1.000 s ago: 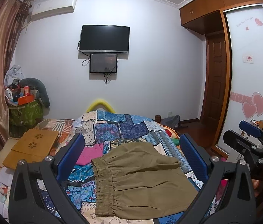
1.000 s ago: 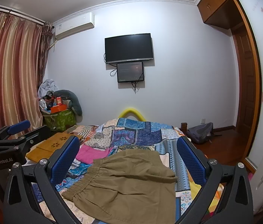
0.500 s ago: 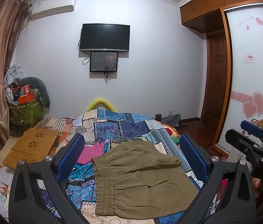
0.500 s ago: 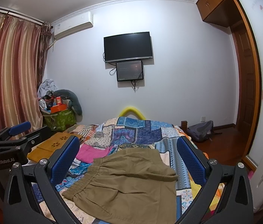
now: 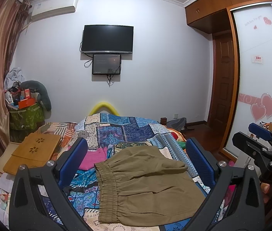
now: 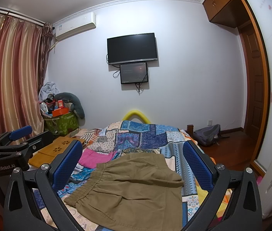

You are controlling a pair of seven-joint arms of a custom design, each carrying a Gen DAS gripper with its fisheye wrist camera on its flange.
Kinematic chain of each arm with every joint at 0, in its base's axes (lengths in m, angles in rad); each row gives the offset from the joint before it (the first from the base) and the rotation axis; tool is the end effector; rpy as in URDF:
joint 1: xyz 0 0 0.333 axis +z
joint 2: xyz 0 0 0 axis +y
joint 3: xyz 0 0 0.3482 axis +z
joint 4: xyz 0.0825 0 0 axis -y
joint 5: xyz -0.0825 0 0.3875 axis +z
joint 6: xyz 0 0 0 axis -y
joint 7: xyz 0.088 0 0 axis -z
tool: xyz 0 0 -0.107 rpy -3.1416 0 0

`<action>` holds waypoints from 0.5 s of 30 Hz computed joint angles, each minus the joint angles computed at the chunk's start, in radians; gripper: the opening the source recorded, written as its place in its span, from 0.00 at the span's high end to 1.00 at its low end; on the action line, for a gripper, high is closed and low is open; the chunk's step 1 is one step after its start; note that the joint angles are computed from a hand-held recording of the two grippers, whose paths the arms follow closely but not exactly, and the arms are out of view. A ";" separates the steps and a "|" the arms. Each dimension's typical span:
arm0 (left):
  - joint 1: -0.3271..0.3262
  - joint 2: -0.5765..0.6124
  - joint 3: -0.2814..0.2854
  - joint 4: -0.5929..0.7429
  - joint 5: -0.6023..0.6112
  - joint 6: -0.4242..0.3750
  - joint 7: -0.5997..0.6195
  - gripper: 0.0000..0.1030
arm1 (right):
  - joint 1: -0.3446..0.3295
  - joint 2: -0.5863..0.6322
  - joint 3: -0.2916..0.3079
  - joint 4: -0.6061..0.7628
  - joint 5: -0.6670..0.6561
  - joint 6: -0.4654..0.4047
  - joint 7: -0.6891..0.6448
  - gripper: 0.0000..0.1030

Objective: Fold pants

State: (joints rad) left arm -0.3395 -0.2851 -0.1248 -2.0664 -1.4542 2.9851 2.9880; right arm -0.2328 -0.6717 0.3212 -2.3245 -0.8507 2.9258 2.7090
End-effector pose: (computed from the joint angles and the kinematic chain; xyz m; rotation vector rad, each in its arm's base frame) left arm 0.4708 -0.1683 0.6743 -1.0073 1.8517 -1.4909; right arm 0.3746 0.1326 0.7122 -1.1993 1.5420 -1.1888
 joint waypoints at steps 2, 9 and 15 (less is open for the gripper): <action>-0.001 0.000 -0.001 -0.001 0.003 0.002 -0.001 0.00 | -0.002 0.000 0.000 0.001 0.000 0.000 -0.001 0.00; -0.003 -0.002 0.001 -0.005 0.035 -0.004 -0.035 0.00 | -0.004 -0.003 0.000 -0.004 0.005 0.002 -0.001 0.00; -0.007 0.001 0.006 -0.001 0.048 -0.003 -0.051 0.00 | -0.003 -0.003 -0.001 -0.004 0.009 -0.001 -0.004 0.00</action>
State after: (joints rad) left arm -0.3462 -0.2845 -0.1188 -2.0679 -1.4064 2.9820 2.9373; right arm -0.2355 -0.6749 0.3205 -2.3283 -0.8413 2.9252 2.7053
